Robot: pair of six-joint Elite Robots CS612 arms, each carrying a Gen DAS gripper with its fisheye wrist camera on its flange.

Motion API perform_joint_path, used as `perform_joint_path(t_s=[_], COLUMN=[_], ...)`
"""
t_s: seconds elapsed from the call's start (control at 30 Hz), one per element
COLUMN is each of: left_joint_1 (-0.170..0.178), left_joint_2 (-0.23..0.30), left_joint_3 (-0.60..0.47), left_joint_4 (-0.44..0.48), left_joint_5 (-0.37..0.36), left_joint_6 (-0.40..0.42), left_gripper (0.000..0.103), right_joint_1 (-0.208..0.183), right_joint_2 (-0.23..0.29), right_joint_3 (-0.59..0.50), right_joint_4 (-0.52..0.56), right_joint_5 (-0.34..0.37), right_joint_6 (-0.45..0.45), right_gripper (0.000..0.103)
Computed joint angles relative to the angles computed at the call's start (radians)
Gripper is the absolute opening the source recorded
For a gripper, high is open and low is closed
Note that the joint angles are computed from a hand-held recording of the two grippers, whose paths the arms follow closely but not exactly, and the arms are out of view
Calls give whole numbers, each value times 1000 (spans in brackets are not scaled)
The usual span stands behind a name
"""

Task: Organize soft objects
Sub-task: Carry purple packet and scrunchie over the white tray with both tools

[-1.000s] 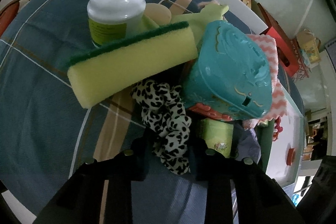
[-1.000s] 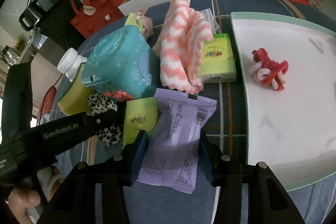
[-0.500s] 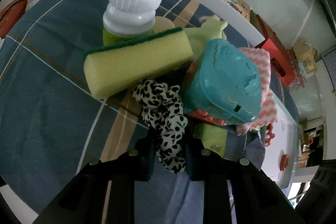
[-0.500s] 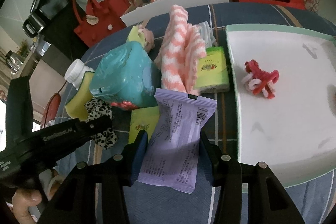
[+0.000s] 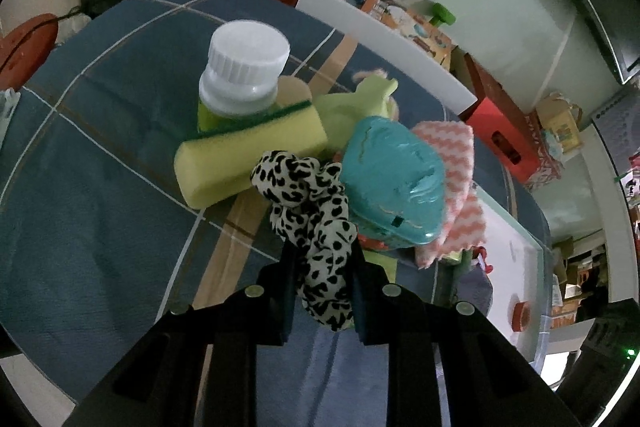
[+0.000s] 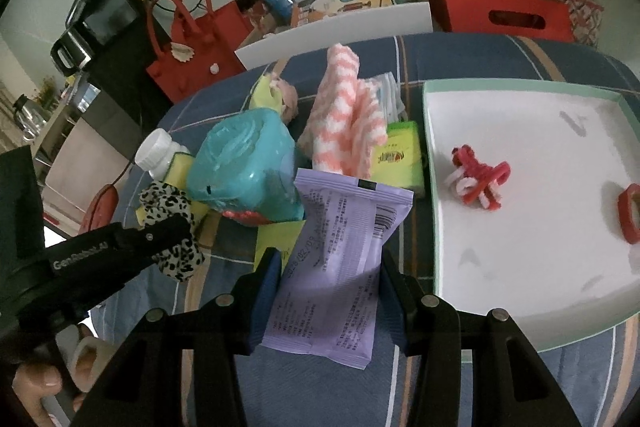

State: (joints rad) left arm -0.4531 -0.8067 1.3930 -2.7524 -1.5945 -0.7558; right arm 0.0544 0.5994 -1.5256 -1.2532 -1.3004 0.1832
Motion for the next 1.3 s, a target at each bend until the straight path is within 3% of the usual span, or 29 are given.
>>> perform_joint_path(t_s=[0.7,0.83,1.1,1.3], left_joint_1=[-34,-38,-52,-64], left_joint_2=[-28,-24,-13,1], left_joint_3=[14,4,-21,-47], left_joint_4=[-77,-69,-39,3], left_joint_5=[76,74,83,83], left_joint_6=[66,90,139,168], left_gripper=[24,24,24,24], right_joint_1=[-20,-25,-39,-74], right_joint_2=[4,5,2,2], right_joint_3=[-19,-20,-27,-32], right_joint_4=[-32,-29,-32,1], right_joint_5=[-14,-14,-95,-100], right_joint_6=[53,68,113,197], right_gripper=[51,51,51,51])
